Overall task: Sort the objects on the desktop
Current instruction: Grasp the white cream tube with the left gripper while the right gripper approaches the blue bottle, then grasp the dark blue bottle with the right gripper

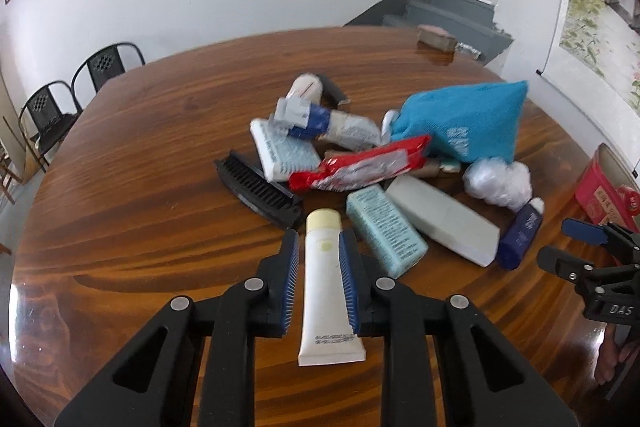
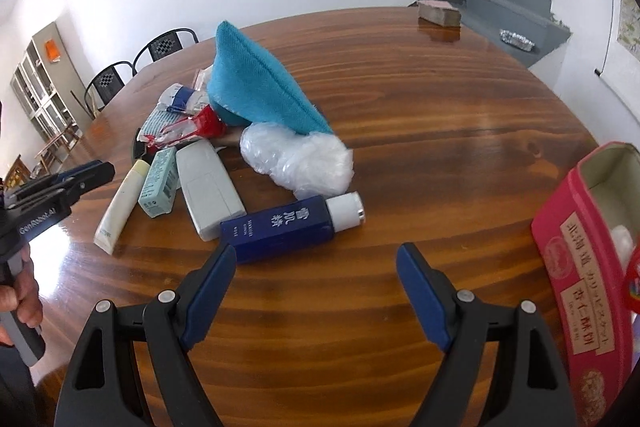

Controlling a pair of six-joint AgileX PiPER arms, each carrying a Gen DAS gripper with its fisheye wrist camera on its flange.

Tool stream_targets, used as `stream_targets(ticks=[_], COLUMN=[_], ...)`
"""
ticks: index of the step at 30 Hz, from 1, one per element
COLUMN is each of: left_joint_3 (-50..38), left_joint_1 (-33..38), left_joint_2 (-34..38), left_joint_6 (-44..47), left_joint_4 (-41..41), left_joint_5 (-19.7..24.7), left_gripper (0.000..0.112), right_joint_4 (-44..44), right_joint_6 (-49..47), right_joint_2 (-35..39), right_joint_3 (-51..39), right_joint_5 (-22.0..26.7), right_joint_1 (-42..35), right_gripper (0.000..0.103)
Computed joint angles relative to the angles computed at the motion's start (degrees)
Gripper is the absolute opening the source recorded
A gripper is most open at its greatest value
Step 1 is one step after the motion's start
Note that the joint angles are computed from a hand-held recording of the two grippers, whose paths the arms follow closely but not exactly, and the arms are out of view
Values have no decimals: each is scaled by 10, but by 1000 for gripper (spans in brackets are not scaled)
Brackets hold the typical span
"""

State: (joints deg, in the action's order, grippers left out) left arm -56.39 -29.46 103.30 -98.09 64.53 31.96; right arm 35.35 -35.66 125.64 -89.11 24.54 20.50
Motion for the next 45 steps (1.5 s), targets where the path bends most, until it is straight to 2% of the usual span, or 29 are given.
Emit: stream_targets(ticks=[5, 7, 9, 14, 25, 26, 27, 28, 35, 37, 45], left_joint_3=[-13, -18, -21, -33, -16, -11, -5, -3, 4, 5, 17], left_joint_1=[11, 11, 10, 5, 13, 10, 9, 6, -10, -18, -39], left_joint_2=[24, 34, 42, 61, 51, 48, 42, 39, 37, 35, 29], left_joint_6=[19, 17, 16, 38, 5, -2, -3, 2, -11, -13, -38], left_joint_4=[-24, -21, -16, -33, -11, -6, -5, -12, -10, -11, 0], left_joint_5=[-8, -6, -7, 2, -12, -11, -18, -19, -19, -18, -15], left_gripper=[26, 38, 45, 47, 47, 42, 30, 29, 29, 29, 29], right_joint_4=[-2, -29, -48, -91, -243, -237, -228, -218, -139, -93, -33], right_joint_6=[25, 57, 80, 130, 182, 170, 157, 141, 35, -8, -25], right_joint_2=[23, 30, 40, 74, 47, 42, 38, 31, 4, -4, -12], right_joint_3=[-39, -57, -80, -140, -74, -63, -54, -41, 7, 21, 26], right_joint_5=[44, 48, 58, 85, 10, 4, -1, -8, -18, -20, -1], right_joint_1=[-7, -3, 2, 18, 52, 50, 47, 44, 6, -6, -26], right_gripper=[85, 85, 85, 87, 87, 86, 84, 83, 83, 79, 79])
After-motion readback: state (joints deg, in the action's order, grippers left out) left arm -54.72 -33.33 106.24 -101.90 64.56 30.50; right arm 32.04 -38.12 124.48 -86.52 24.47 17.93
